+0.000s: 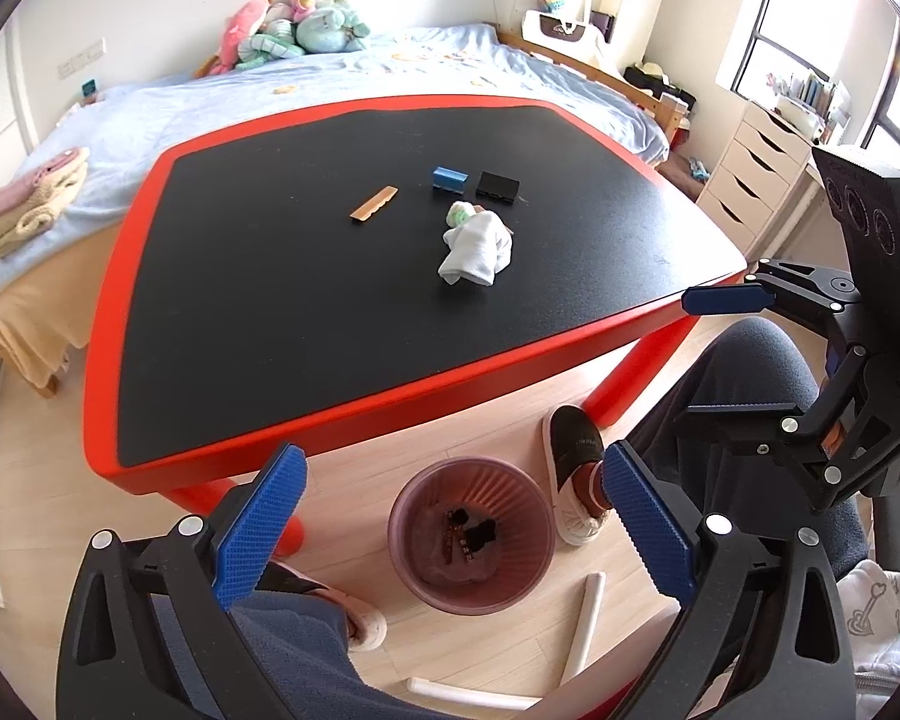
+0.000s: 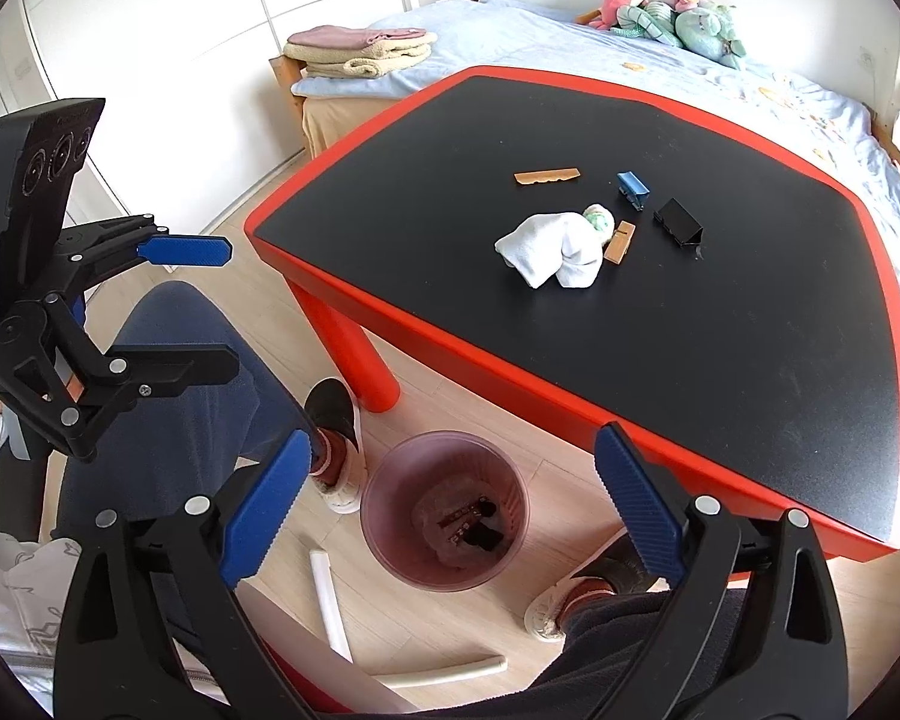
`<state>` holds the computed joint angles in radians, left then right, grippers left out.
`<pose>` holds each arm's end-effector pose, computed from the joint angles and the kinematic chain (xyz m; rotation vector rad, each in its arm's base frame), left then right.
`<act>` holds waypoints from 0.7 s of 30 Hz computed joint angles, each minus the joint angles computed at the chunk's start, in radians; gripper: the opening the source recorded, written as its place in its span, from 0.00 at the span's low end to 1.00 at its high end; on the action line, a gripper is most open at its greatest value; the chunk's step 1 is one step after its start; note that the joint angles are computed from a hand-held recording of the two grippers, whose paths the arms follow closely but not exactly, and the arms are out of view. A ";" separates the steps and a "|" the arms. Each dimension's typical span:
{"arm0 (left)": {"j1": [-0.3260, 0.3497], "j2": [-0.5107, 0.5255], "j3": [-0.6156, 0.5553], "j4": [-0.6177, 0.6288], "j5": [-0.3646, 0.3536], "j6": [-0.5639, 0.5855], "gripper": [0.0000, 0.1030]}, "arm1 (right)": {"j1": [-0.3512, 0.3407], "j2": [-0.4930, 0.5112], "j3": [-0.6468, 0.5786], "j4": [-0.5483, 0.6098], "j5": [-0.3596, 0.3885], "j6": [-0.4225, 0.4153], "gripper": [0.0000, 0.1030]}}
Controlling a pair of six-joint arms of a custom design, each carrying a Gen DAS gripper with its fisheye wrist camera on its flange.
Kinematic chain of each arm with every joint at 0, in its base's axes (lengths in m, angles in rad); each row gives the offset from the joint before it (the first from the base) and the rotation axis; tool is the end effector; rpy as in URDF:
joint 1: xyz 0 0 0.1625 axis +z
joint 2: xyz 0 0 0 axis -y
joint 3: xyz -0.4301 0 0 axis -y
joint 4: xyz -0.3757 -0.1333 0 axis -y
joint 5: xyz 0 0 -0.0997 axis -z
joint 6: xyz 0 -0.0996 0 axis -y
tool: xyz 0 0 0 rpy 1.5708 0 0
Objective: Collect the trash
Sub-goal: 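Move both tools back over the table toward the wooden sticks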
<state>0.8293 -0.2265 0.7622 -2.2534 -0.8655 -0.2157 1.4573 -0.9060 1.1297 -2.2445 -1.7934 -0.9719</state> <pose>-0.4295 -0.7619 0.0069 0.5883 2.4483 -0.5910 0.0241 -0.7714 0.3736 1.0598 -2.4816 0.3730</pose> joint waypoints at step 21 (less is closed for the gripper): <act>0.009 0.007 -0.001 -0.068 -0.034 0.076 0.92 | 0.000 0.001 -0.026 0.034 0.003 0.010 0.95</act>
